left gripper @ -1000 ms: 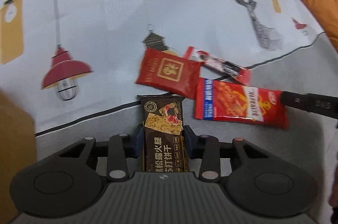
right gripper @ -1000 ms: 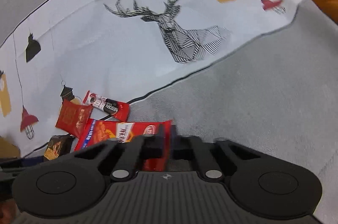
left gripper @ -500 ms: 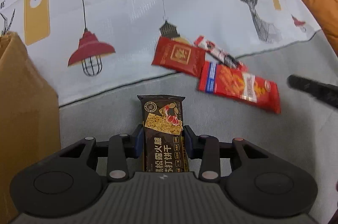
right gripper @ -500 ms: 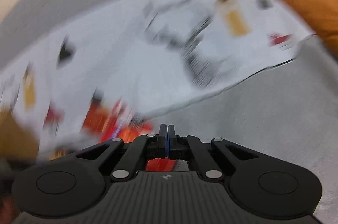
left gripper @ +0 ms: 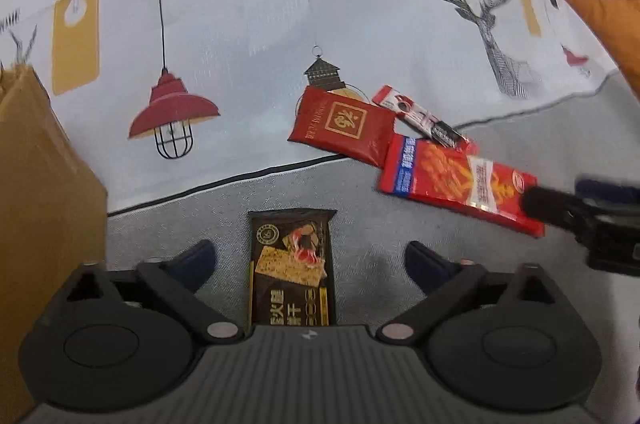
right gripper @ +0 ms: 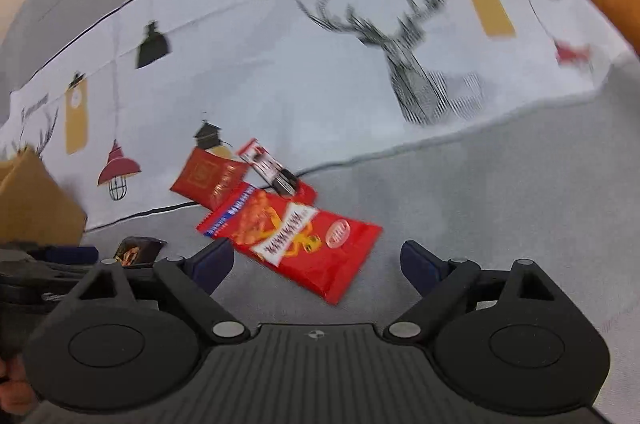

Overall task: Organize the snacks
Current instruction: 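Grasp the dark cracker bar with the left tool while the right tool grasps the red chip packet, then carry both snacks over the box and open both tools to drop them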

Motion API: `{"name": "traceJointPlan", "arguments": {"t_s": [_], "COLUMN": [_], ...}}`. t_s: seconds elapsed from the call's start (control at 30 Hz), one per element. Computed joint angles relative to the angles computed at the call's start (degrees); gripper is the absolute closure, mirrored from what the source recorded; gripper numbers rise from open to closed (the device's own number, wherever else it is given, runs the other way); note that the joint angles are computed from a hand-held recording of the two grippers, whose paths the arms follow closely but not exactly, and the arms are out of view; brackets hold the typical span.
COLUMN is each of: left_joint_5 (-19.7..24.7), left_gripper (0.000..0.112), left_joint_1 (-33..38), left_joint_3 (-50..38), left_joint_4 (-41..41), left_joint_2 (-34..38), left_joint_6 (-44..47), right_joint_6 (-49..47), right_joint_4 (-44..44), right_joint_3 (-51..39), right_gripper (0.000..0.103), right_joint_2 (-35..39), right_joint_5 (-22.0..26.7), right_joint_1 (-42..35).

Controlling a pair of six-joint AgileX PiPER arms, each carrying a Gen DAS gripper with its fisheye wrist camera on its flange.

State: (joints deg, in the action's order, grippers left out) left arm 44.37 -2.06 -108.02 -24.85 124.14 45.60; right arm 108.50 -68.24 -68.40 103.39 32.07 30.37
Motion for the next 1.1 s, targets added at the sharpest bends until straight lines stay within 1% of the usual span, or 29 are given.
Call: {"name": "traceJointPlan", "arguments": {"t_s": [0.03, 0.1, 0.13, 0.17, 0.2, 0.23, 0.27, 0.3, 0.33, 0.37, 0.4, 0.43, 0.5, 0.53, 0.57, 0.6, 0.67, 0.73, 0.83, 0.93, 0.97, 1.03, 1.1], "left_joint_5": [-1.5, -0.75, 0.59, 2.56, 6.22, 8.72, 8.93, 8.12, 8.47, 9.54, 10.39, 12.28, 15.94, 17.23, 18.19, 19.38, 21.79, 21.29, 21.61, 23.03, 23.15, 21.78, 21.39], "left_gripper": [0.01, 0.01, 0.01, 0.012, 0.016, 0.019, 0.026, 0.031, 0.045, 0.065, 0.069, 0.069, 0.069, 0.069, 0.069, 0.069, 0.069, 0.069, 0.069, 0.069, 0.069, 0.069, 0.069], "left_joint_1": [-0.67, -1.38, -1.24, -0.45, 0.5, 1.48, 1.82, 2.04, 2.4, 2.65, 2.59, 2.43, 2.58, 2.89, 3.32, 3.93, 5.2, 6.45, 8.02, 9.38, 9.81, 10.33, 11.46], "left_joint_3": [1.41, 0.46, -1.06, -2.73, -5.84, -7.83, -7.73, -6.4, -5.91, -6.23, -6.7, -8.2, -11.04, -11.61, -11.61, -11.4, -10.44, -6.17, -1.58, 0.48, 1.27, 3.94, 5.78], "left_joint_4": [1.88, 5.78, 7.14, 6.21, 4.94, 3.26, 2.82, 2.28, 1.18, 0.48, 0.69, 1.48, 2.1, 2.03, 1.83, 1.47, 0.7, -0.2, -1.24, -1.66, -1.82, -1.23, -1.84], "left_joint_2": [-0.48, 0.53, 1.46, 2.28, 3.85, 4.89, 4.73, 3.93, 3.42, 3.23, 3.07, 3.41, 4.32, 4.31, 4.0, 3.54, 2.32, -0.73, -4.39, -7.06, -8.1, -11.05, -13.23], "left_joint_6": [-0.05, -2.65, -5.02, -6.12, -6.97, -6.2, -4.41, -2.25, -0.5, 0.57, 0.74, 0.03, -1.8, -2.65, -3.3, -3.86, -3.84, -1.93, -0.1, -0.49, -0.25, 0.83, 1.97], "right_joint_6": [-0.31, -0.27, -2.21, -3.92, -3.91, -2.87, -4.12, -7.45, -10.93, -12.11, -14.27, -16.57, -24.44, -26.37, -30.6, -34.32, -37.26, -37.41, -33.65, -29.98, -27.83, -22.86, -19.45], "right_joint_4": [-1.83, -6.26, -7.39, -8.74, -12.38, -16.98, -19.47, -19.68, -17.71, -14.98, -9.96, -6.38, -0.5, 2.13, 6.41, 9.37, 12.36, 14.38, 16.16, 14.68, 14.06, 12.73, 12.18], "right_joint_3": [-0.22, -0.02, -0.47, -0.85, -0.64, 0.06, 0.1, -0.96, -2.1, -2.5, -3.1, -3.63, -5.7, -5.91, -7.31, -8.36, -8.32, -7.93, -6.64, -8.99, -9.58, -9.92, -11.85], "right_gripper": [0.012, 0.012, 0.012, 0.012, 0.012, 0.012, 0.012, 0.012, 0.01, 0.01, 0.009, 0.011, 0.026, 0.038, 0.045, 0.048, 0.049, 0.05, 0.054, 0.057, 0.057, 0.058, 0.059], "right_joint_2": [0.48, 1.53, 2.38, 3.14, 3.95, 4.39, 5.36, 7.28, 8.9, 8.24, 7.97, 7.78, 8.54, 8.11, 8.18, 8.19, 7.42, 6.41, 4.0, 3.52, 3.11, 2.11, 2.36], "right_joint_5": [0.29, -0.2, -0.39, -0.82, -1.56, -2.81, -3.21, -3.4, -4.87, -8.04, -11.16, -11.98, -9.8, -10.16, -8.31, -6.51, -5.12, -3.71, -2.53, 5.78, 7.52, 10.29, 15.93], "right_joint_1": [0.37, 0.52, 0.23, -0.16, -0.67, -1.35, -1.69, -2.25, -3.17, -4.69, -6.36, -6.99, -5.96, -5.85, -5.24, -4.56, -3.43, -2.34, -0.43, 4.4, 5.89, 8.76, 12.44]}}
